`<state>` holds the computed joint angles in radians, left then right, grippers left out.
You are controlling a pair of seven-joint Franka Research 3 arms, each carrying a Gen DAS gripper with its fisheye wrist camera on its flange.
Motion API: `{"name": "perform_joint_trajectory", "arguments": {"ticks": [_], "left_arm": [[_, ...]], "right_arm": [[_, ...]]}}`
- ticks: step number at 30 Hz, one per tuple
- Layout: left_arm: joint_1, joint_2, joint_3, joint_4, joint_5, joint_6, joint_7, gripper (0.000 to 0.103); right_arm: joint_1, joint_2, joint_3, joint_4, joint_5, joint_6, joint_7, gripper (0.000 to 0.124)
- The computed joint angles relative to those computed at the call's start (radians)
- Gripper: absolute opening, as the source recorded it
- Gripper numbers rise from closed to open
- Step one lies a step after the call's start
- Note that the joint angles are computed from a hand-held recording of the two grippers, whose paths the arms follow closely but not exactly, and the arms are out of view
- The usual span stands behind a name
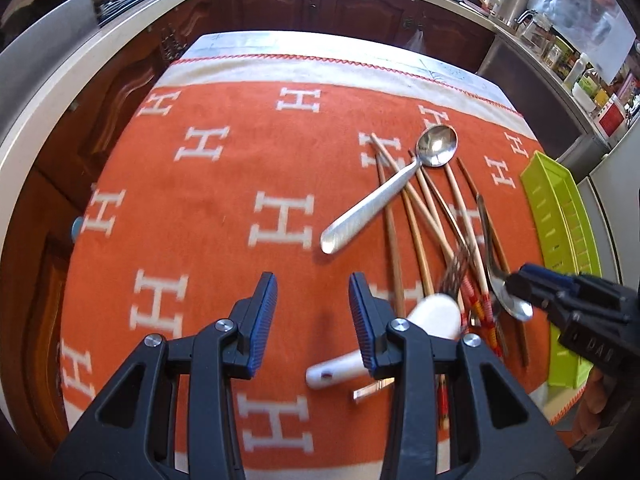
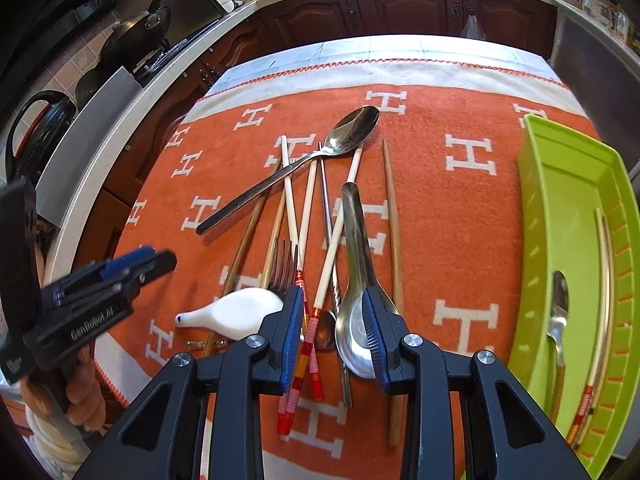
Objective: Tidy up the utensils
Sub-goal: 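Grasp a silver spoon with textured handle with the left tool while the right tool grasps a red-striped chopstick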
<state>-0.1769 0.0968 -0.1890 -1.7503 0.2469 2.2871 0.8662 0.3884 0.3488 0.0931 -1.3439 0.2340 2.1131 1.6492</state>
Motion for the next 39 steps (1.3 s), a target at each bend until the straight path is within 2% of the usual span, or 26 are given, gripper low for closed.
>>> {"name": "perform_joint_trajectory", "arguments": {"ticks": [3, 6, 10, 16, 21, 23, 28, 30, 37, 39], "left_arm": [[0.006, 0.062, 0.001, 0.08, -0.018, -0.009, 0.047, 0.034], [0.011, 0.141, -0.002, 0.186, -0.056, -0.031, 0.117, 0.034], [-0.001, 0.248, -0.006, 0.337, -0.063, -0.098, 0.193, 0.034], [-0.043, 0.426, -0.01, 0.6, -0.055, -0.216, 0.342, 0.034], [-0.068, 0.532, -0.002, 0.764, -0.07, -0.305, 0.422, 0.034], [-0.069, 0.541, 0.002, 0.778, -0.077, -0.313, 0.443, 0.034], [-0.069, 0.508, 0.013, 0.711, -0.059, -0.268, 0.488, 0.033], [-0.071, 0.499, 0.014, 0.691, -0.05, -0.26, 0.505, 0.029], [-0.055, 0.537, 0.008, 0.733, -0.091, -0.301, 0.514, 0.026], [-0.046, 0.539, 0.005, 0.735, -0.107, -0.304, 0.515, 0.022]], "right_arm": [[-0.014, 0.043, 0.011, 0.043, 0.045, -0.009, -0.019, 0.019], [-0.019, 0.09, 0.013, 0.091, 0.071, -0.022, -0.014, 0.015], [-0.022, 0.149, 0.015, 0.164, 0.093, -0.059, -0.003, 0.015], [0.009, 0.263, -0.003, 0.322, 0.034, -0.125, 0.029, 0.015], [0.009, 0.287, 0.002, 0.342, 0.04, -0.1, 0.038, 0.008], [0.001, 0.277, 0.006, 0.324, 0.051, -0.085, 0.031, 0.007], [-0.017, 0.26, 0.015, 0.298, 0.086, -0.064, 0.017, 0.006], [-0.022, 0.255, 0.018, 0.288, 0.098, -0.057, 0.015, 0.006], [-0.034, 0.223, 0.02, 0.235, 0.124, -0.03, 0.007, 0.006], [-0.036, 0.22, 0.021, 0.229, 0.13, -0.025, 0.006, 0.006]]}}
